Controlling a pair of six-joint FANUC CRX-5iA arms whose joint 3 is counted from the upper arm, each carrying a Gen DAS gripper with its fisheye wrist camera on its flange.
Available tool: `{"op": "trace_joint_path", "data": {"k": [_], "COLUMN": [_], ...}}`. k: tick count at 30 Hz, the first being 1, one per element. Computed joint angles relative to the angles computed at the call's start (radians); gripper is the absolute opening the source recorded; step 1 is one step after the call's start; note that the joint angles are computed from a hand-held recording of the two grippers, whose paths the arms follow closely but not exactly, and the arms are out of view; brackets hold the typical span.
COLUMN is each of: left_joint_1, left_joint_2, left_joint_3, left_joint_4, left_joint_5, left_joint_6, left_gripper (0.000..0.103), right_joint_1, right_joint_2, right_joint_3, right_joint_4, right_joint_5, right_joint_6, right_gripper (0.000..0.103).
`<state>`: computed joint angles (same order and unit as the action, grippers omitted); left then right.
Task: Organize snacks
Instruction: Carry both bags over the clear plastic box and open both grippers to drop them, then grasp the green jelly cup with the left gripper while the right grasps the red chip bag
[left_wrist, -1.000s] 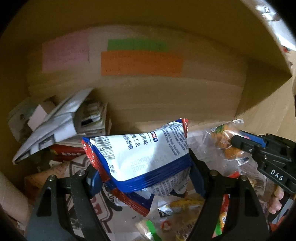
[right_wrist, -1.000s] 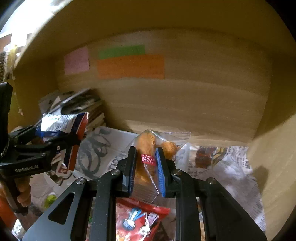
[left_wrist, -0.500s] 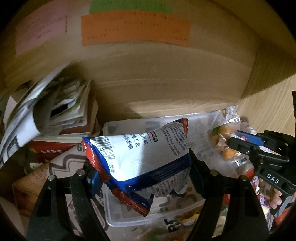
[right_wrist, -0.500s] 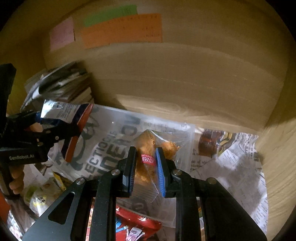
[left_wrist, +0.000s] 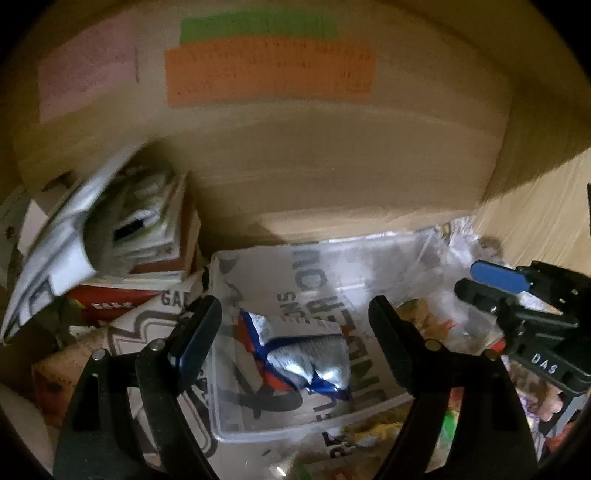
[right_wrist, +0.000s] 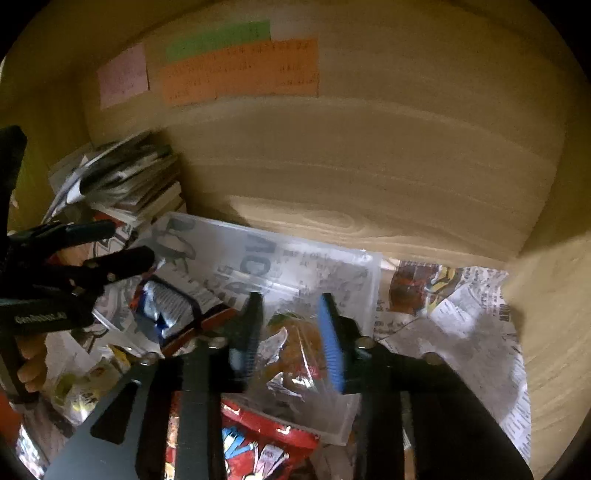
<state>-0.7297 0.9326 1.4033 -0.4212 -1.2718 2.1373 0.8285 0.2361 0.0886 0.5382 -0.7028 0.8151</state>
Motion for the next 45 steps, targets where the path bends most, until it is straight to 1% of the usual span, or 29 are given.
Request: {"op": "trace_joint_path", "data": {"k": [1,3,5,7,10,13,18,24,32,34,37,41,45], "left_joint_1": [-0.006,-0.013,-0.025,-0.038,-0.063,-0.083,-0.099,-0.114,-0.124,-0.127,-0.129,-0.109,-0.1], "left_joint_2": [-0.026,-0.087,-0.139,-0.187,-0.245,-0.292,-0.356,-0.384,-0.432,-0.439,-0.444,-0.456,-0.442], "left_joint_3": [-0.038,-0.131,-0.207,-0.277,-0.362,-0.431,-0.539,-0.609,-0.718,-0.734,-0.754,-0.799,-0.806], "left_joint_4": [-0.015,-0.035,-0.058,-0.084,-0.133,-0.168,-0.19,-0.201,-0.199,-0.201,-0.197,-0.138,-0.106], "left_joint_5": [0.02,0.067,0.104,0.136,0.166,0.185,0.215,0.193,0.194,0.19,0.181,0.216,0.232], "left_joint_6": [0.015,0.044,0.075,0.106,0.151,0.187,0.237,0.262,0.316,0.322,0.329,0.33,0.314], "left_gripper": [0.082,0.083,0.084,0.089,0.093,0.095,0.098,0.099,0.098,0.098,0.098,0.098,0.098], "right_joint_1": [0.003,0.006,0.009,0.014,0.021,0.03,0.049,0.075,0.102,0.107,0.114,0.113,0.108], "right_joint_2": [-0.013,-0.034,-0.056,-0.083,-0.121,-0.155,-0.192,-0.214,-0.214,-0.207,-0.194,-0.171,-0.149], "right_joint_3": [-0.022,-0.055,-0.085,-0.121,-0.175,-0.221,-0.276,-0.321,-0.34,-0.333,-0.327,-0.304,-0.274], "right_joint_4": [0.032,0.077,0.111,0.155,0.216,0.252,0.287,0.293,0.216,0.179,0.157,0.109,0.062], "right_joint_5": [0.012,0.031,0.048,0.063,0.085,0.098,0.1,0.081,0.059,0.053,0.043,0.033,0.034], "right_joint_6": [-0.031,-0.078,-0.115,-0.162,-0.23,-0.279,-0.338,-0.358,-0.336,-0.311,-0.303,-0.272,-0.232], "right_gripper": [0.044,0.051,0.055,0.062,0.071,0.076,0.078,0.078,0.079,0.079,0.079,0.079,0.08]}}
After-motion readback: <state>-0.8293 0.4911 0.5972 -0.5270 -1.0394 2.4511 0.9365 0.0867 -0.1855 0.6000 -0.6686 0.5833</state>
